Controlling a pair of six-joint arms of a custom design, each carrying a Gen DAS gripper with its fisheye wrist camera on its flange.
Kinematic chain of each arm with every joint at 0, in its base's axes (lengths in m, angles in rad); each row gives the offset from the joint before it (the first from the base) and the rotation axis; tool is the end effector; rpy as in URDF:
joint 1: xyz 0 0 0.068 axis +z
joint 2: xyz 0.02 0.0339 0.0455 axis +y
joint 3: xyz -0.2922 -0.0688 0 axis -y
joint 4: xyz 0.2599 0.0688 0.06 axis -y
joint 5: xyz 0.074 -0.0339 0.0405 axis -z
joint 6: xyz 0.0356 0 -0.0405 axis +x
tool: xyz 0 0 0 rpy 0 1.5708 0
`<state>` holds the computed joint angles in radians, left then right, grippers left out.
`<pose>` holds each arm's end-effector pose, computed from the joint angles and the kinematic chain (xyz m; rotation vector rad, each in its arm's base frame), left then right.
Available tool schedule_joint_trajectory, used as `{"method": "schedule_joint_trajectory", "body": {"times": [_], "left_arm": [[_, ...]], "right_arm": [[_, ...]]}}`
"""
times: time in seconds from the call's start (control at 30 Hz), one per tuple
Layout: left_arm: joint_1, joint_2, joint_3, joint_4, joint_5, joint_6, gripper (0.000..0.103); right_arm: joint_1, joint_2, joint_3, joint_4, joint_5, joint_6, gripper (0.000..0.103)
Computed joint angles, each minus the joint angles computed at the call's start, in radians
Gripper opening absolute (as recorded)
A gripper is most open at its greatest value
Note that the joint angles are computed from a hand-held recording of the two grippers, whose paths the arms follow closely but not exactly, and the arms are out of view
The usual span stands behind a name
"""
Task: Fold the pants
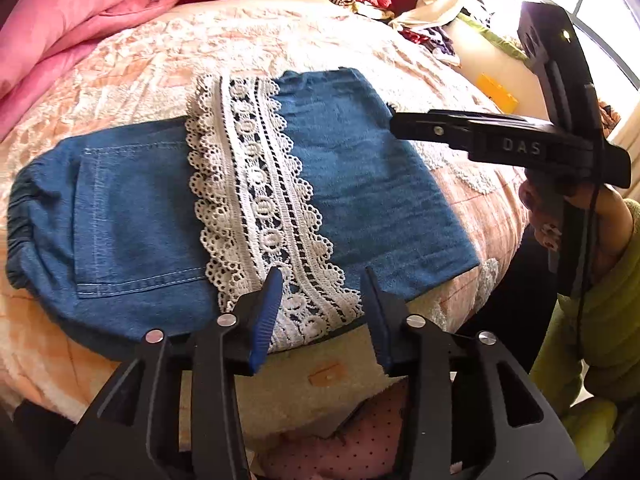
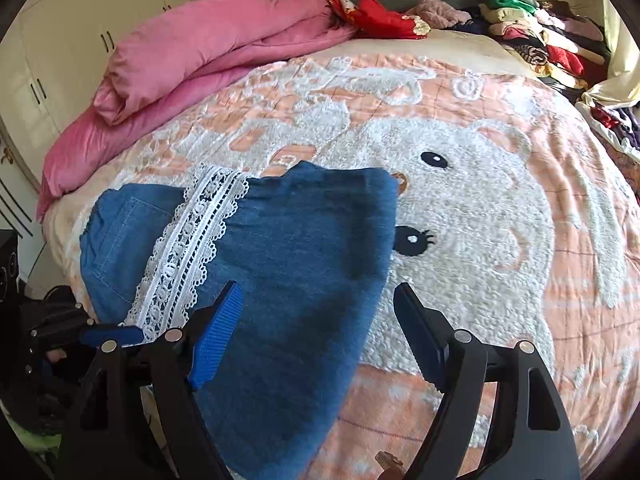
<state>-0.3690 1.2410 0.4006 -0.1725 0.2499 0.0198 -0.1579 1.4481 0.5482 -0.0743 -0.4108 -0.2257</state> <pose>0.1842 -0.0807 0.1443 0.5939 2.5324 -0.4509 0.2518 -0.0257 0.1490 -0.2409 2.4532 0.3589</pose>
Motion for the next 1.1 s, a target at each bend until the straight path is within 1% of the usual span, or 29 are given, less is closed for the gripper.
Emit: {"method": "schedule_joint_trajectory", "body": {"times": [0.03, 0.07, 0.1, 0.13, 0.23, 0.4, 0.53, 0.6, 0.77, 0.9, 1.1], "left_arm": [[0.005, -0.008, 0.002, -0.007, 0.001, 0.001, 0.036], [0.008, -0.018, 0.001, -0.012, 0.000, 0.002, 0.040], [0.009, -0.031, 0.001, -0.019, -0.011, 0.001, 0.046], [0.014, -0.041, 0.003, -0.027, -0.015, 0.002, 0.048], [0.045, -0.076, 0.002, -0.049, -0.008, 0.011, 0.052], [0.113, -0.132, 0.004, -0.086, 0.011, 0.032, 0.063], [0.194, -0.180, 0.009, -0.123, 0.033, 0.059, 0.067], [0.242, -0.199, 0.010, -0.137, 0.046, 0.073, 0.078], [0.385, -0.223, 0.012, -0.171, 0.109, 0.132, 0.081], [0.519, -0.217, 0.011, -0.197, 0.169, 0.194, 0.081], [0.723, -0.135, 0.018, -0.220, 0.265, 0.291, 0.081]], "right_arm": [[-0.006, -0.007, -0.001, -0.005, -0.004, -0.002, 0.077], [-0.012, -0.015, -0.003, -0.010, -0.008, -0.004, 0.077], [-0.017, -0.026, -0.005, -0.017, -0.013, -0.005, 0.087], [-0.018, -0.032, -0.006, -0.017, -0.013, -0.003, 0.092], [-0.018, -0.066, -0.013, -0.022, -0.018, 0.001, 0.093], [0.015, -0.114, -0.010, -0.042, -0.004, 0.010, 0.093], [0.054, -0.144, -0.005, -0.054, 0.010, 0.016, 0.093], [0.081, -0.157, 0.001, -0.063, 0.022, 0.025, 0.093], [0.134, -0.167, 0.032, -0.087, 0.028, 0.043, 0.093], [0.192, -0.157, 0.069, -0.101, 0.034, 0.062, 0.093], [0.298, -0.101, 0.154, -0.126, 0.035, 0.096, 0.093]]}}
